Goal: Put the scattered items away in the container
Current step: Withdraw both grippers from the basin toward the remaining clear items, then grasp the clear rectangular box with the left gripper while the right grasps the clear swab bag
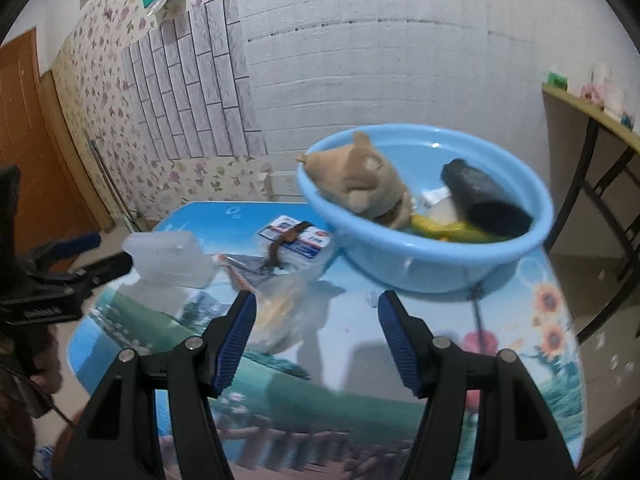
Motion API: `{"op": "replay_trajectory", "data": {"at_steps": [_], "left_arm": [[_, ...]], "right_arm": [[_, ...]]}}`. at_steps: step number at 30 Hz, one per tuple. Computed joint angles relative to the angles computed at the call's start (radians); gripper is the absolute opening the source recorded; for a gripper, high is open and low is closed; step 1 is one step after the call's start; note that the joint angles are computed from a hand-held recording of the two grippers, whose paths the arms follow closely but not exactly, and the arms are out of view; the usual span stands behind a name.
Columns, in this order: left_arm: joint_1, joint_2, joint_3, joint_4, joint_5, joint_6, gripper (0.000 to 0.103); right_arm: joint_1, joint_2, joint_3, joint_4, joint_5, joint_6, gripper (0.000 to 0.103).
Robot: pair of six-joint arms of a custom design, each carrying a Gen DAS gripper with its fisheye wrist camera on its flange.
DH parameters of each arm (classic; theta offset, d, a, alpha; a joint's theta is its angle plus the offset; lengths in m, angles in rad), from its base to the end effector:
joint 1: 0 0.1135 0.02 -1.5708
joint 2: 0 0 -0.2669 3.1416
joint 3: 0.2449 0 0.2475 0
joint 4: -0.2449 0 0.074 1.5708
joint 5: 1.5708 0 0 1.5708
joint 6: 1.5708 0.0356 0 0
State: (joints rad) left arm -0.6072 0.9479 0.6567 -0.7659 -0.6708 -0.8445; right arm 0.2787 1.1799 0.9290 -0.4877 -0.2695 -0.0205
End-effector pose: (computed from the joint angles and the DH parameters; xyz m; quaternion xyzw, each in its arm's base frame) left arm 0.1453 -0.0740 0.2301 -0.1911 0.8970 0.0789 0.3907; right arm 0.2338 0.0768 0.2859 -0.1888 0.8882 0.1734 0.3814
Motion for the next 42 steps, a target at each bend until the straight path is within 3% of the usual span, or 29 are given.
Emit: {"op": "replay_trajectory", "data": {"at_steps": [6, 13, 21, 26, 27, 29, 32, 33, 37, 42], "left_arm": [[0.112, -0.080, -0.073, 0.080, 0.066, 0.252, 0.098], [0.310, -0.153, -0.152, 0.195, 0.229, 0.543, 0.098], [0.461, -0.076, -0.206, 0.366, 0.401, 0.713, 0.098], [0.469, -0.040, -0.228, 0.432, 0.445, 0.752, 0.097], [0.464, -0.051, -0.233, 0.433, 0.453, 0.755, 0.094], [0.461, -0.071, -0.235, 0.425, 0.488, 0.759, 0.072], [0.433, -0.088, -0.232, 0.403, 0.489, 0.757, 0.054], [0.424, -0.098, -0.230, 0.391, 0.489, 0.753, 0.052], [0.382, -0.133, -0.212, 0.337, 0.508, 0.721, 0.037], [0.222, -0.193, -0.193, 0.260, 0.436, 0.612, 0.031]], "right_arm": [[0.066, 0.050, 0.021, -0.010, 0.028, 0.029, 0.063], [0.128, 0.106, 0.032, 0.004, 0.068, 0.032, 0.063], [0.177, 0.196, 0.060, 0.022, 0.136, 0.050, 0.063], [0.163, 0.248, 0.076, 0.015, 0.137, 0.064, 0.063], [0.164, 0.257, 0.079, 0.014, 0.139, 0.065, 0.063], [0.164, 0.268, 0.078, 0.014, 0.143, 0.064, 0.063], [0.168, 0.280, 0.079, 0.013, 0.155, 0.047, 0.063], [0.164, 0.277, 0.075, 0.011, 0.151, 0.041, 0.062], [0.135, 0.263, 0.069, -0.003, 0.088, 0.019, 0.030], [0.105, 0.211, 0.049, -0.021, 0.036, 0.003, 0.022]]}}
